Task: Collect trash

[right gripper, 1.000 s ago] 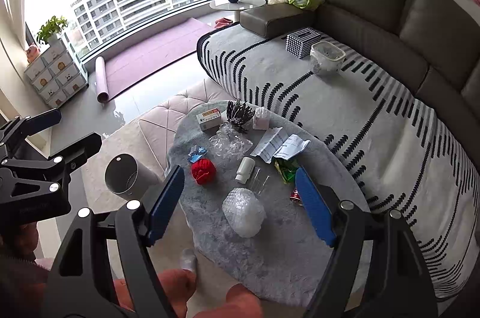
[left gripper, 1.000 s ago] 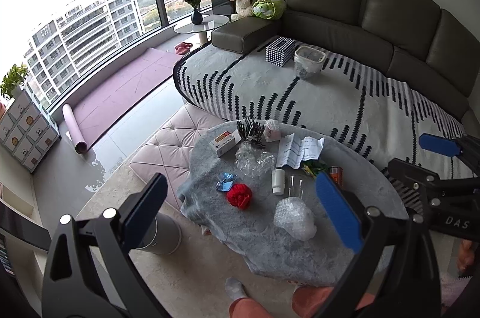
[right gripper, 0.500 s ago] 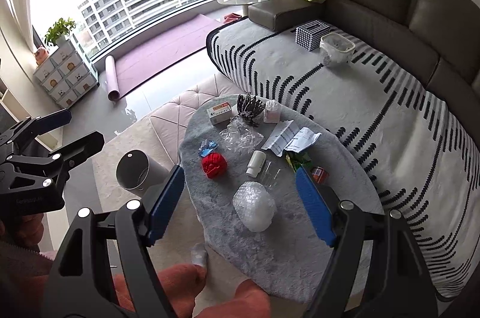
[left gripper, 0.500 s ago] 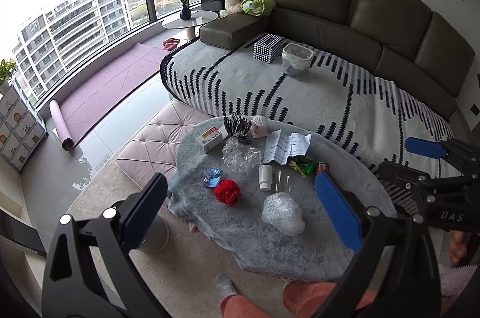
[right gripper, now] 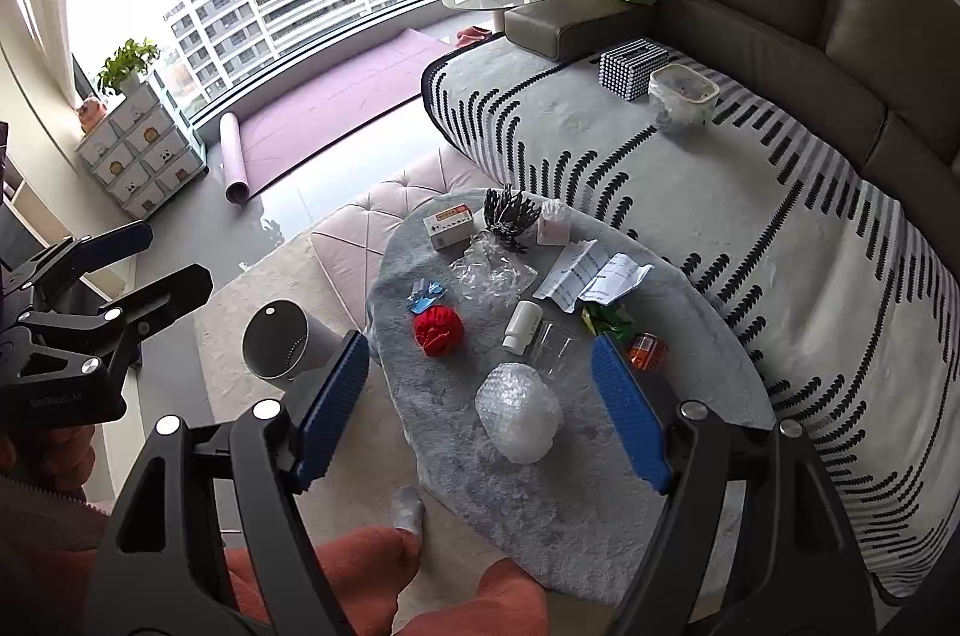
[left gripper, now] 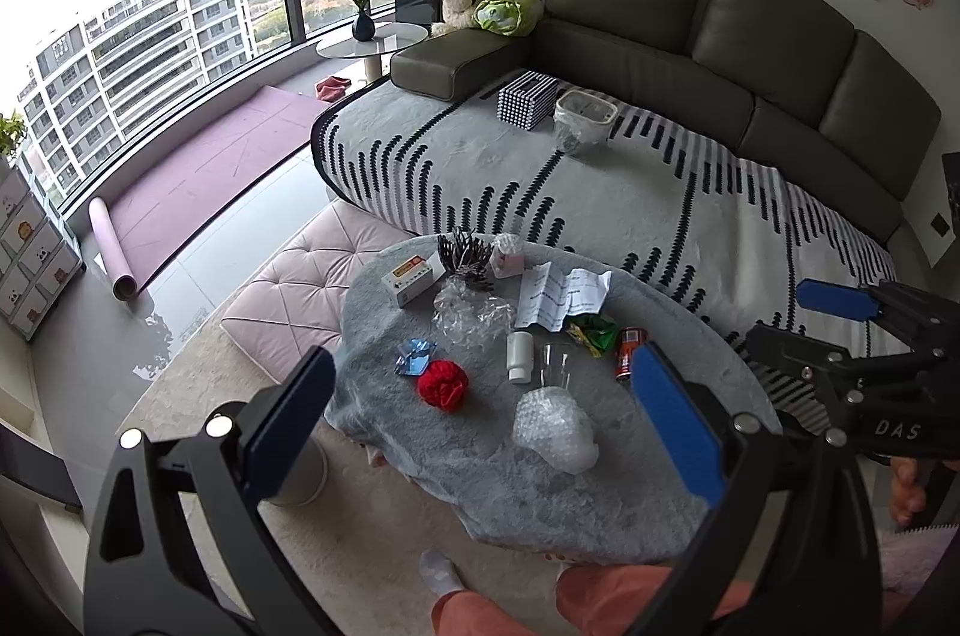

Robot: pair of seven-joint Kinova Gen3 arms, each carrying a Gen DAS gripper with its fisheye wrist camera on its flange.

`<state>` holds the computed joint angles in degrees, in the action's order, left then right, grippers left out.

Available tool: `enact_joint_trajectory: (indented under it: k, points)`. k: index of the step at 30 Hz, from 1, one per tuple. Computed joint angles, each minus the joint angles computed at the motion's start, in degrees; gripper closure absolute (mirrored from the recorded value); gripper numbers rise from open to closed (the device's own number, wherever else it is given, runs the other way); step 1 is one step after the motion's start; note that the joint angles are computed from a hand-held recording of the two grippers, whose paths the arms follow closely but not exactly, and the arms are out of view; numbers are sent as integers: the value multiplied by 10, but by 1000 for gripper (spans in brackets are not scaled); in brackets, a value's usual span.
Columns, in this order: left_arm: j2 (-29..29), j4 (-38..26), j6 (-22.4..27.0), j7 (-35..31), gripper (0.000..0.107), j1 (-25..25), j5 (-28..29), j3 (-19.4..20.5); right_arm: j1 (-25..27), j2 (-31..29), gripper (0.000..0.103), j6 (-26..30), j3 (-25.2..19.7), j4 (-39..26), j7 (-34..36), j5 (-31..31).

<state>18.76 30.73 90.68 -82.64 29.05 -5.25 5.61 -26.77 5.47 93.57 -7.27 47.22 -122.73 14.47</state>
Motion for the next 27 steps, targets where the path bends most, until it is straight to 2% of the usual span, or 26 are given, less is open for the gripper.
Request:
enact_joint_trajectory:
  k: [12, 17, 27]
  points:
    - [-7, 16, -9, 3, 9, -1, -1, 1, -2, -1, 29, -1, -1, 2, -3, 2]
    - [7, -17, 9, 9, 9, 9, -8, -1, -2, 0, 29, -1, -1, 2, -3, 2]
    - [8, -19, 9, 7, 9, 11, -6, -4, -5, 3, 29, 1, -1, -4, -2, 3]
